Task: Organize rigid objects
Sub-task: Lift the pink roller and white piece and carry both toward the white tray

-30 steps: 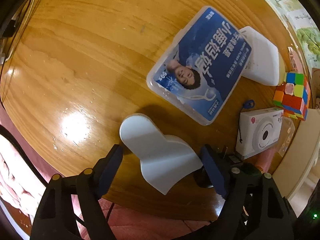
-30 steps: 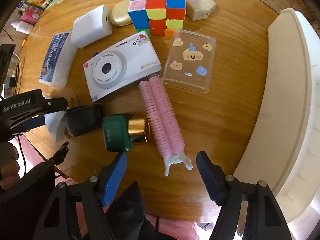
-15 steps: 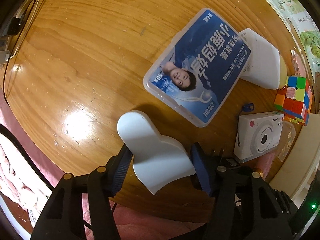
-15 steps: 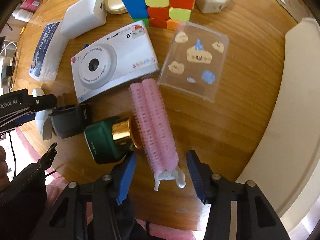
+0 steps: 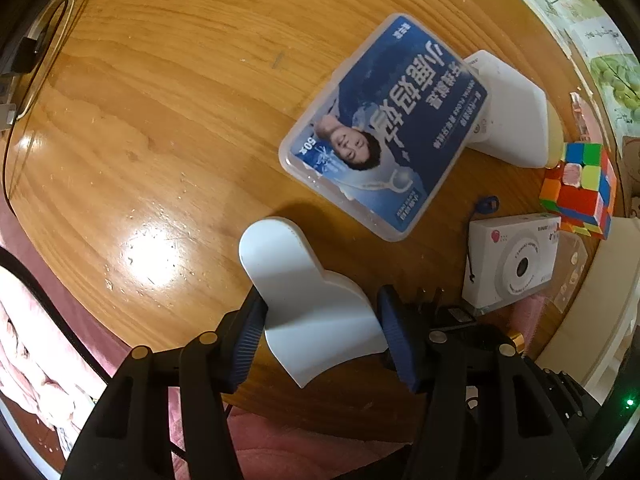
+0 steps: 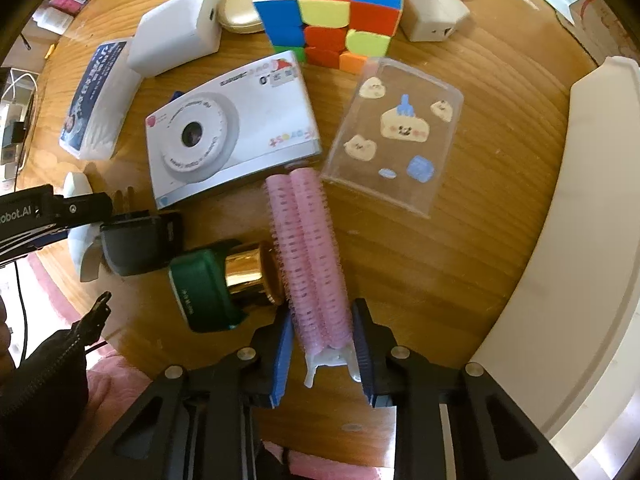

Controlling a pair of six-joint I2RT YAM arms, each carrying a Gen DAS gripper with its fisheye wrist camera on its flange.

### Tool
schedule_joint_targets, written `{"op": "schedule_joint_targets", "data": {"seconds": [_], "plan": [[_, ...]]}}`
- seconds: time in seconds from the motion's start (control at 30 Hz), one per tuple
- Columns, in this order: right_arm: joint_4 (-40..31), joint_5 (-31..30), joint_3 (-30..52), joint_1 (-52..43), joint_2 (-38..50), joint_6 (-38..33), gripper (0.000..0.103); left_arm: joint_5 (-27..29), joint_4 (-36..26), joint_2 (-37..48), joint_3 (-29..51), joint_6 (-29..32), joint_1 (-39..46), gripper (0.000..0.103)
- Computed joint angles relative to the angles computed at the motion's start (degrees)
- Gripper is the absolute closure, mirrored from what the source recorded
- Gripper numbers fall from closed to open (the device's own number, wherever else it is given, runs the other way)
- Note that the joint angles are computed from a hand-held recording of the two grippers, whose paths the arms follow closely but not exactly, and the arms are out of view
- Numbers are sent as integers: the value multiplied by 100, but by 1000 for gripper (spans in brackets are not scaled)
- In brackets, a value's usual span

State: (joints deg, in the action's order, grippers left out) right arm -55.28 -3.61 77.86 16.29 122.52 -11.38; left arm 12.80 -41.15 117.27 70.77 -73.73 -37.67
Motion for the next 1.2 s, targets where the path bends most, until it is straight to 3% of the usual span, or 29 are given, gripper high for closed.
{"op": "schedule_joint_targets", "data": {"seconds": [0.47,0.87,1.07,1.2], "plan": [[368,34,-1147,428,-1244,818,76,-697,-149,-941,-289,428,-298,43],[1132,553,-2627,1625,-3172,2809,76,-1782,-189,-2204,-907,1276,-638,43],[657,1084,-2821,2500,-4444,3930,76,-2312,-168,-3021,-1336,1774,-823,43],[842,1636,-3027,3097,-4922,4451,76,-2655,-18,-3261,-1416,2103,-927,43]]}}
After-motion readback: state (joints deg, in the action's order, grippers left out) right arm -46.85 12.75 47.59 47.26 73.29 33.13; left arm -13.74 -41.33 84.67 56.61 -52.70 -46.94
